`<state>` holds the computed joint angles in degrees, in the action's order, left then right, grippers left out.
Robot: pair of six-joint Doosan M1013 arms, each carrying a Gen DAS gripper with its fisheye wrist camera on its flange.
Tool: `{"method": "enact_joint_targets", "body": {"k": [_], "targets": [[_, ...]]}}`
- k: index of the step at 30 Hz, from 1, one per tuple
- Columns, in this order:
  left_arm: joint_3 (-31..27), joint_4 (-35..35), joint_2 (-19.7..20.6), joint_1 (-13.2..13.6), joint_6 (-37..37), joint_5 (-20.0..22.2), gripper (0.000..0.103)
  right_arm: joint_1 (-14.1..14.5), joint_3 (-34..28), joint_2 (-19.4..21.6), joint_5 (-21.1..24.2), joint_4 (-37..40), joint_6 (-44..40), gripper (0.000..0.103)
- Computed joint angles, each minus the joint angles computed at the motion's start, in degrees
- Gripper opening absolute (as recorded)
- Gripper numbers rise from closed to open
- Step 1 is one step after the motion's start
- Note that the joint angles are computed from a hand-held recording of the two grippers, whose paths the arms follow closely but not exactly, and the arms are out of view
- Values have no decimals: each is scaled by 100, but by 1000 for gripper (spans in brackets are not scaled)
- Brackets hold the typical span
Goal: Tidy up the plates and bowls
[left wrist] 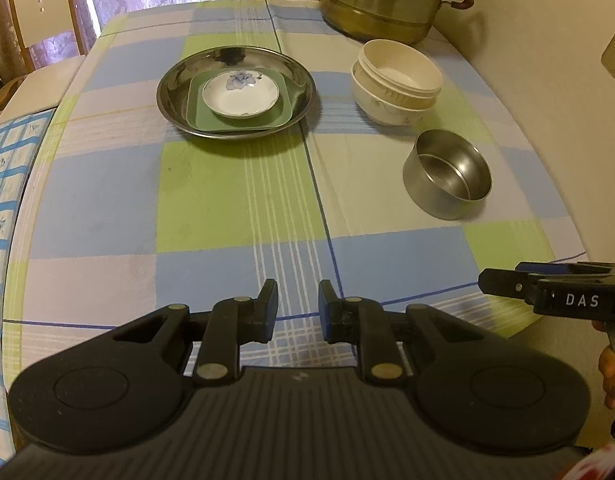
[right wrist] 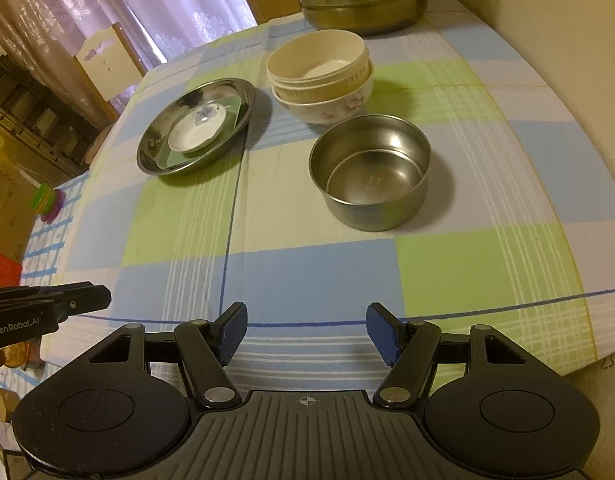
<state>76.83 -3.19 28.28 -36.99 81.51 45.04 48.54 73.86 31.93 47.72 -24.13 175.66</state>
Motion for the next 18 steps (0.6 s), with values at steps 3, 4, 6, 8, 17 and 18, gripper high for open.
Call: {"method": "enact_joint_targets", "body": {"k": [3, 4, 6, 8, 17, 18], "targets": [[-31, -4, 26, 7, 6, 31, 18, -16, -12, 14, -13, 48, -66, 66], [-49, -4, 39, 5, -1, 43, 18, -18, -16, 18, -3, 55, -74, 66], [-86, -18, 65, 0, -1, 57, 19, -33, -5, 16, 7, 65, -80, 66], [-130, -49, 95, -6, 15, 76, 19, -53, 22, 4, 14, 65, -72, 66], [-433, -145, 299, -69, 38, 208, 18, -173, 250, -119, -27, 67, -42, 66], [-472, -145, 324, -81, 35, 219, 18, -186, 268, -133, -25, 70, -45, 66]]}}
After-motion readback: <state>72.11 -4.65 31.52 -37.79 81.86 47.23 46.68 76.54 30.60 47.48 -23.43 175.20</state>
